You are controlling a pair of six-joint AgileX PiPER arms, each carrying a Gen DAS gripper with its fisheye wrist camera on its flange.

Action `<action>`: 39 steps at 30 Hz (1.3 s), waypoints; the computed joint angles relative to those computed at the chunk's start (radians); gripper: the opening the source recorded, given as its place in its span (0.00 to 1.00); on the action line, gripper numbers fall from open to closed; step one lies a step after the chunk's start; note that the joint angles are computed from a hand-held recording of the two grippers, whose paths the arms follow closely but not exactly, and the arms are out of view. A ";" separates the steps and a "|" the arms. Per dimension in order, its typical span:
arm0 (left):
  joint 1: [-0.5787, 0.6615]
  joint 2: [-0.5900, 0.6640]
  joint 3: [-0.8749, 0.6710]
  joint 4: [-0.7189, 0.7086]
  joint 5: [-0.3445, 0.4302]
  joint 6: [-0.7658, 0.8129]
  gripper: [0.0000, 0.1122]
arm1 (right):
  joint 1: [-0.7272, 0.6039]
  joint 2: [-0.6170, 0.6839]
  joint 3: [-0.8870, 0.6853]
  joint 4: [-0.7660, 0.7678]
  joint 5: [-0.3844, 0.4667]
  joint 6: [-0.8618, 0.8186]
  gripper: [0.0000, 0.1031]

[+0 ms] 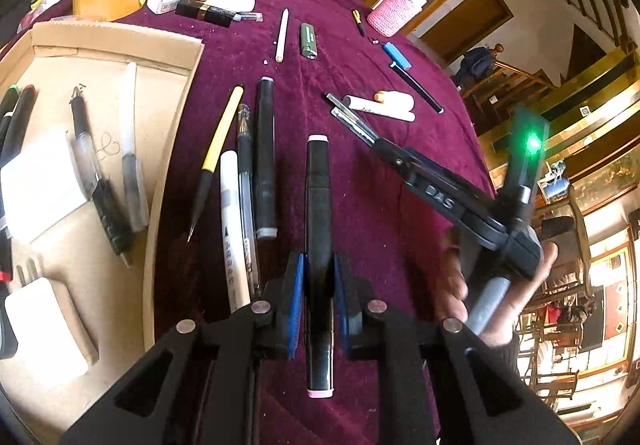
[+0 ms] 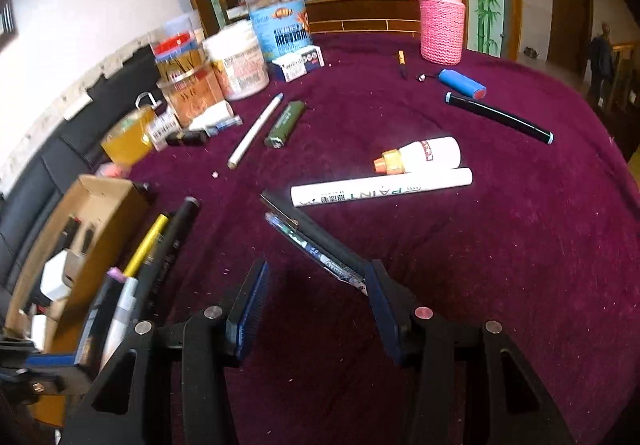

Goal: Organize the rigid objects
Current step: 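Grasp the clear blue-ink pen with the right gripper while the left gripper holds the marker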

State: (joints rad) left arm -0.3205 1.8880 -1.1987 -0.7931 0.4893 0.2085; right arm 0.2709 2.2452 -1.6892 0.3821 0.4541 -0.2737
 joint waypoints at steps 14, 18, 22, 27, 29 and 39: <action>0.013 -0.037 0.048 -0.060 -0.001 0.082 0.13 | 0.006 0.013 -0.023 -0.068 0.045 -0.032 0.51; 0.007 -0.041 0.044 -0.038 -0.001 0.059 0.13 | 0.017 0.008 -0.010 -0.089 0.034 -0.048 0.51; -0.002 -0.044 0.039 -0.016 -0.005 0.035 0.13 | 0.019 0.015 -0.019 -0.086 0.047 -0.057 0.50; -0.015 -0.043 0.029 0.034 -0.004 -0.013 0.13 | 0.010 0.004 -0.015 0.043 0.106 -0.219 0.29; -0.017 -0.046 0.030 0.040 -0.007 -0.020 0.13 | 0.009 -0.014 0.008 0.069 0.077 -0.233 0.29; -0.038 -0.035 0.005 0.106 -0.001 -0.083 0.13 | 0.016 0.044 -0.093 0.045 0.084 -0.169 0.29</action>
